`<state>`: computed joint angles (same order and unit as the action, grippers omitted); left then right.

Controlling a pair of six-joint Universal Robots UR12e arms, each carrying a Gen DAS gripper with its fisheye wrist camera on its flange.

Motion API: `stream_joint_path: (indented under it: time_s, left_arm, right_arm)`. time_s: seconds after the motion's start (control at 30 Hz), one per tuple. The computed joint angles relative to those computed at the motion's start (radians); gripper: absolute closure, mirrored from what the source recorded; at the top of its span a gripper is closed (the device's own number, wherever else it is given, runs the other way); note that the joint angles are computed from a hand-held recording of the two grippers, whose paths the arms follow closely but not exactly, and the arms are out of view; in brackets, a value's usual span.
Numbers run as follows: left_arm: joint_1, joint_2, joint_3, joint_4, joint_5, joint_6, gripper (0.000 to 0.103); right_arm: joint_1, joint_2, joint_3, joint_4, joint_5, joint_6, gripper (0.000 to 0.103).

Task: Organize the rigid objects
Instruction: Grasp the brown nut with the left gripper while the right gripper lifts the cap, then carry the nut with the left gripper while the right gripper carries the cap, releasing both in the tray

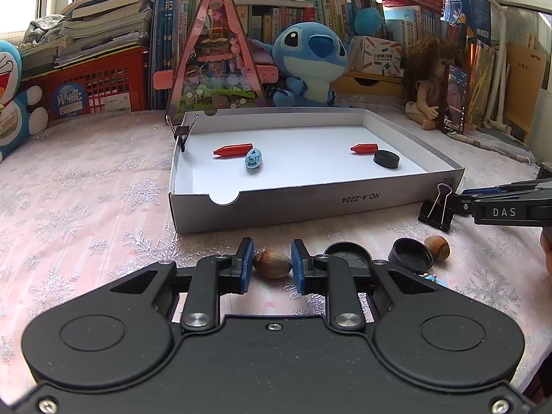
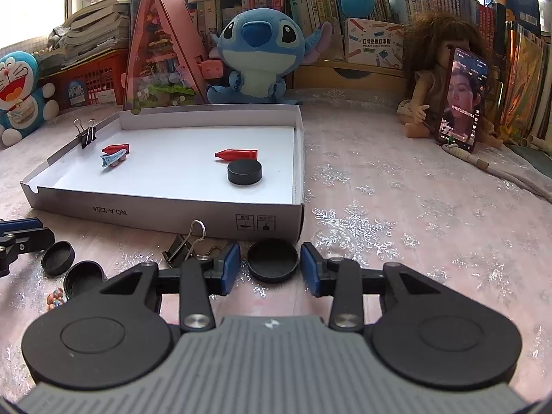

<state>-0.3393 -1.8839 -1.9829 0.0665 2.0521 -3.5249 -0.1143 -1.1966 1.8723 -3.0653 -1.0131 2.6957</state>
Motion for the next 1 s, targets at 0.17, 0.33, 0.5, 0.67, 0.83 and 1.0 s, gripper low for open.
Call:
stream_joint_path:
  time_s: [0.17,0.33,0.5,0.67,0.83,1.0]
  left_arm:
    - [0.0,0.001,0.0,-0.001,0.002,-0.006,0.081]
    - [-0.001,0.011,-0.004,0.007,0.001,-0.007,0.081]
    - [0.002,0.027,-0.001,0.015,-0.005,-0.006,0.081]
    - [0.018,0.037,0.016,0.012,-0.012,-0.008,0.081]
    - [0.037,0.034,0.049,-0.004,-0.014,-0.006,0.081]
    - [0.063,0.019,0.088,-0.047,-0.049,-0.025,0.081]
  right_arm:
    - [-0.002,-0.009,0.007,0.011,0.01,-0.022,0.066]
    - [0.0,-0.022,0.024,-0.024,0.008,-0.055,0.066]
    - [-0.003,-0.031,0.02,-0.036,0.031,-0.05,0.066]
    - [0.0,-0.026,-0.004,-0.043,0.039,-0.021,0.066]
    - [0.01,-0.011,-0.042,-0.023,0.044,0.015,0.066]
    - [0.025,0.009,-0.09,0.037,0.05,0.052,0.066]
